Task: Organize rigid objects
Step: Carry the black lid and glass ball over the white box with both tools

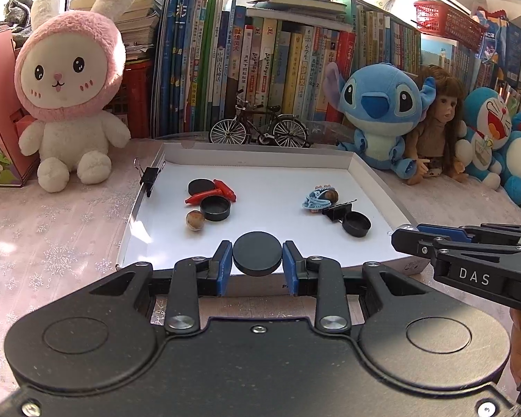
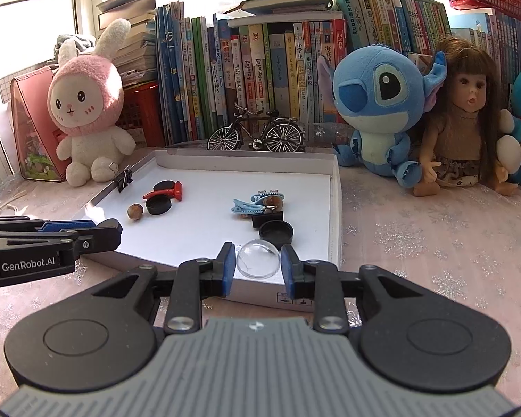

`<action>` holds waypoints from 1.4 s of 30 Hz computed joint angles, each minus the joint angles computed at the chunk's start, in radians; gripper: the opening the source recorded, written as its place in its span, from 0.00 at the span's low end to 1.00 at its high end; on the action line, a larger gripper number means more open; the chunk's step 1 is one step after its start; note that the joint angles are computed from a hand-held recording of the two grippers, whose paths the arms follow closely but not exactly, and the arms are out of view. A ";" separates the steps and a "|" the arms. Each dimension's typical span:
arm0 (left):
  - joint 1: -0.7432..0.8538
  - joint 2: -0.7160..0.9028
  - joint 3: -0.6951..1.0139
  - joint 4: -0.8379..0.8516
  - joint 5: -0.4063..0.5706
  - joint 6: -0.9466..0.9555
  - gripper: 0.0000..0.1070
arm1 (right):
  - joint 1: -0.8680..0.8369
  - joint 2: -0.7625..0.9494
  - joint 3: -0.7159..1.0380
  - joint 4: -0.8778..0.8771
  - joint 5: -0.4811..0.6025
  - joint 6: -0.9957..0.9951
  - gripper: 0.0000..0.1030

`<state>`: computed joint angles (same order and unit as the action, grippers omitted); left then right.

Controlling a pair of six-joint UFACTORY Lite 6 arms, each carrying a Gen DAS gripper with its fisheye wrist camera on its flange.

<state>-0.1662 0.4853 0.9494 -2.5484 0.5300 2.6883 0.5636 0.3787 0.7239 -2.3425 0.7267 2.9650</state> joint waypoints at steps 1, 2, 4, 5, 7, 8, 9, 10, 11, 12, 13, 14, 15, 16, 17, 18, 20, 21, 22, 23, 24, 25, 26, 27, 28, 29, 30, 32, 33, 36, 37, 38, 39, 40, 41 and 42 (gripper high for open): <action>-0.003 0.015 0.024 0.001 -0.011 -0.003 0.27 | -0.011 0.004 0.008 -0.009 -0.011 0.003 0.32; -0.006 0.026 0.040 -0.002 -0.020 -0.001 0.27 | -0.019 0.005 0.014 -0.014 -0.018 0.005 0.32; -0.015 0.048 0.073 -0.026 -0.038 0.010 0.27 | -0.036 0.014 0.031 -0.022 -0.035 0.008 0.32; -0.019 0.061 0.091 -0.030 -0.047 0.010 0.27 | -0.045 0.019 0.041 -0.030 -0.045 0.011 0.32; -0.027 0.087 0.127 -0.051 -0.066 0.029 0.27 | -0.061 0.028 0.057 -0.045 -0.065 0.017 0.32; -0.031 0.098 0.141 -0.061 -0.074 0.038 0.27 | -0.071 0.036 0.069 -0.050 -0.077 0.017 0.32; -0.034 0.110 0.160 -0.064 -0.086 0.038 0.27 | -0.077 0.043 0.079 -0.052 -0.086 0.016 0.32; -0.036 0.121 0.177 -0.057 -0.096 0.026 0.27 | -0.082 0.049 0.087 -0.053 -0.093 0.015 0.32; -0.036 0.130 0.191 -0.050 -0.105 0.015 0.27 | -0.090 0.057 0.097 -0.055 -0.100 0.018 0.32; -0.036 0.143 0.208 -0.044 -0.114 0.002 0.27 | -0.096 0.063 0.104 -0.059 -0.107 0.023 0.32; -0.038 0.150 0.219 -0.045 -0.119 0.000 0.27 | -0.103 0.069 0.110 -0.067 -0.114 0.032 0.32; -0.038 0.162 0.233 -0.046 -0.126 0.001 0.27 | -0.109 0.074 0.115 -0.071 -0.120 0.039 0.32; -0.040 0.170 0.244 -0.052 -0.131 0.007 0.27 | -0.115 0.079 0.121 -0.077 -0.126 0.043 0.32; -0.042 0.182 0.258 -0.061 -0.138 0.020 0.27 | -0.121 0.084 0.127 -0.081 -0.132 0.046 0.32; -0.043 0.190 0.269 -0.063 -0.146 0.023 0.27 | -0.129 0.089 0.134 -0.088 -0.140 0.050 0.32; -0.046 0.203 0.288 -0.057 -0.159 0.018 0.27 | -0.136 0.093 0.140 -0.094 -0.149 0.054 0.32; -0.047 0.227 0.329 -0.025 -0.190 -0.019 0.27 | -0.152 0.100 0.161 -0.101 -0.175 0.052 0.32; -0.047 0.243 0.356 0.002 -0.210 -0.051 0.27 | -0.159 0.105 0.174 -0.099 -0.191 0.044 0.32; -0.047 0.258 0.382 0.038 -0.230 -0.091 0.27 | -0.164 0.111 0.191 -0.087 -0.207 0.030 0.32; -0.048 0.270 0.402 0.065 -0.245 -0.122 0.27 | -0.168 0.116 0.206 -0.077 -0.224 0.015 0.32; -0.049 0.282 0.421 0.090 -0.262 -0.151 0.27 | -0.173 0.124 0.227 -0.057 -0.248 -0.012 0.33; -0.050 0.296 0.443 0.114 -0.278 -0.183 0.27 | -0.175 0.130 0.245 -0.029 -0.268 -0.043 0.32; -0.049 0.304 0.456 0.136 -0.287 -0.210 0.27 | -0.177 0.138 0.261 -0.004 -0.283 -0.070 0.32; -0.049 0.310 0.464 0.147 -0.291 -0.226 0.27 | -0.179 0.144 0.273 0.019 -0.295 -0.094 0.32; -0.047 0.318 0.474 0.158 -0.294 -0.240 0.27 | -0.180 0.149 0.282 0.033 -0.303 -0.107 0.32; -0.047 0.320 0.476 0.161 -0.295 -0.243 0.27 | -0.180 0.152 0.286 0.037 -0.308 -0.111 0.32; -0.046 0.323 0.481 0.178 -0.298 -0.257 0.27 | -0.182 0.154 0.288 0.028 -0.314 -0.102 0.32; -0.046 0.326 0.484 0.195 -0.303 -0.269 0.27 | -0.185 0.157 0.290 0.012 -0.324 -0.084 0.33; -0.047 0.324 0.482 0.190 -0.305 -0.262 0.27 | -0.188 0.161 0.292 0.006 -0.329 -0.079 0.33; -0.049 0.327 0.484 0.180 -0.309 -0.250 0.27 | -0.188 0.169 0.301 0.024 -0.333 -0.096 0.33; -0.050 0.331 0.491 0.187 -0.313 -0.258 0.27 | -0.190 0.171 0.303 0.025 -0.335 -0.097 0.33; -0.050 0.334 0.493 0.187 -0.314 -0.260 0.27 | -0.190 0.173 0.306 0.028 -0.337 -0.099 0.33; -0.051 0.340 0.502 0.184 -0.320 -0.259 0.27 | -0.191 0.175 0.310 0.032 -0.341 -0.103 0.33; -0.053 0.345 0.507 0.177 -0.324 -0.252 0.27 | -0.192 0.177 0.314 0.037 -0.343 -0.108 0.33; -0.055 0.348 0.510 0.166 -0.327 -0.241 0.27 | -0.192 0.179 0.316 0.041 -0.344 -0.112 0.33; -0.057 0.350 0.511 0.152 -0.329 -0.225 0.27 | -0.192 0.181 0.319 0.042 -0.346 -0.112 0.33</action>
<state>-0.2232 0.8356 1.4604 -2.3968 0.2010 2.4630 0.3720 0.5594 1.0427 -2.3004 0.3811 2.8526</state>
